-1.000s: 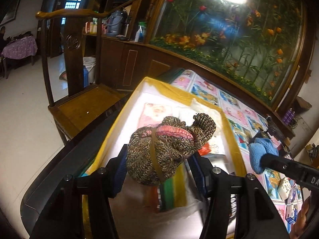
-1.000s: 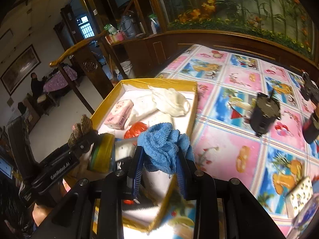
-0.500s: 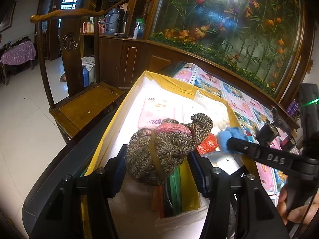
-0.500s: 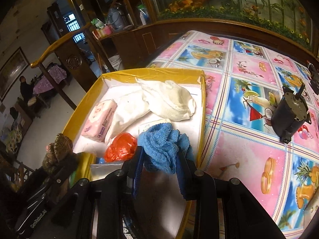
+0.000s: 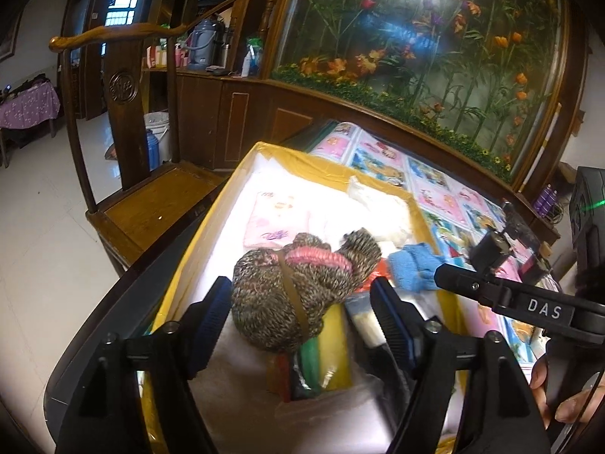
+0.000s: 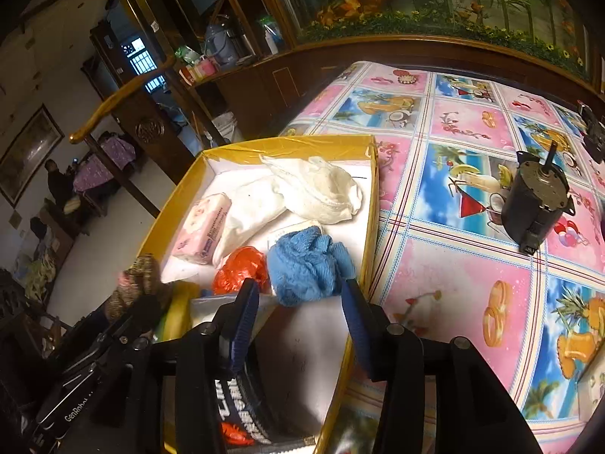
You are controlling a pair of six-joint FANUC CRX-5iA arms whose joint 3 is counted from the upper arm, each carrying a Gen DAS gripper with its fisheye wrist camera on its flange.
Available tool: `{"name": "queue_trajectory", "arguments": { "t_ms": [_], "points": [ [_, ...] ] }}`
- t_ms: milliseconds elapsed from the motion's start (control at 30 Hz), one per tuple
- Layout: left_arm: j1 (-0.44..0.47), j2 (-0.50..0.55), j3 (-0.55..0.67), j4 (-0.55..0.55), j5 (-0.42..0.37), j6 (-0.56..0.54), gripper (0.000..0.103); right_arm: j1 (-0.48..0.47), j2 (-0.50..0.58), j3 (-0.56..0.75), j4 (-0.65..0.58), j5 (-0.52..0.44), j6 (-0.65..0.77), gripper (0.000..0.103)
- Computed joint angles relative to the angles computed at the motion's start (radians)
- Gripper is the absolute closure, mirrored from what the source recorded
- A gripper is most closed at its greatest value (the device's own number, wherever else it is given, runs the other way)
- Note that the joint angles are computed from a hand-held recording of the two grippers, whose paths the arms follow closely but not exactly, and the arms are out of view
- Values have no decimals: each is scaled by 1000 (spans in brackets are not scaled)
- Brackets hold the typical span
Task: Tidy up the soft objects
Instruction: 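Open both tools to drop the brown ball and blue cloth into the box, then grasp the clear blue-item bag with the left tool while the right grasps the Vinda pack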
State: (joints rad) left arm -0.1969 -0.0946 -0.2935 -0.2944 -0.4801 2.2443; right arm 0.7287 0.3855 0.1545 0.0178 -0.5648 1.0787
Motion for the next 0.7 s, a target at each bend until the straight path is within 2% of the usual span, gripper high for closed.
{"name": "queue_trajectory", "arguments": {
  "t_ms": [167,333,433,567,700],
  "points": [
    [-29,-2,8,9,12,-33,27,-7,-68,-76,-12,43,-11,50],
    [-38,-1,-8,103,39,-147,27,-23,-146,-163,-13,95,-28,50],
    [-58,4,9,80,23,-133,27,-34,-197,-216,-8,125,-41,50],
    [-69,5,12,104,19,-157,27,-46,-262,-296,12,173,-75,47],
    [-101,11,40,61,-3,-126,27,-64,-305,-345,-2,190,-76,46]
  ]
}}
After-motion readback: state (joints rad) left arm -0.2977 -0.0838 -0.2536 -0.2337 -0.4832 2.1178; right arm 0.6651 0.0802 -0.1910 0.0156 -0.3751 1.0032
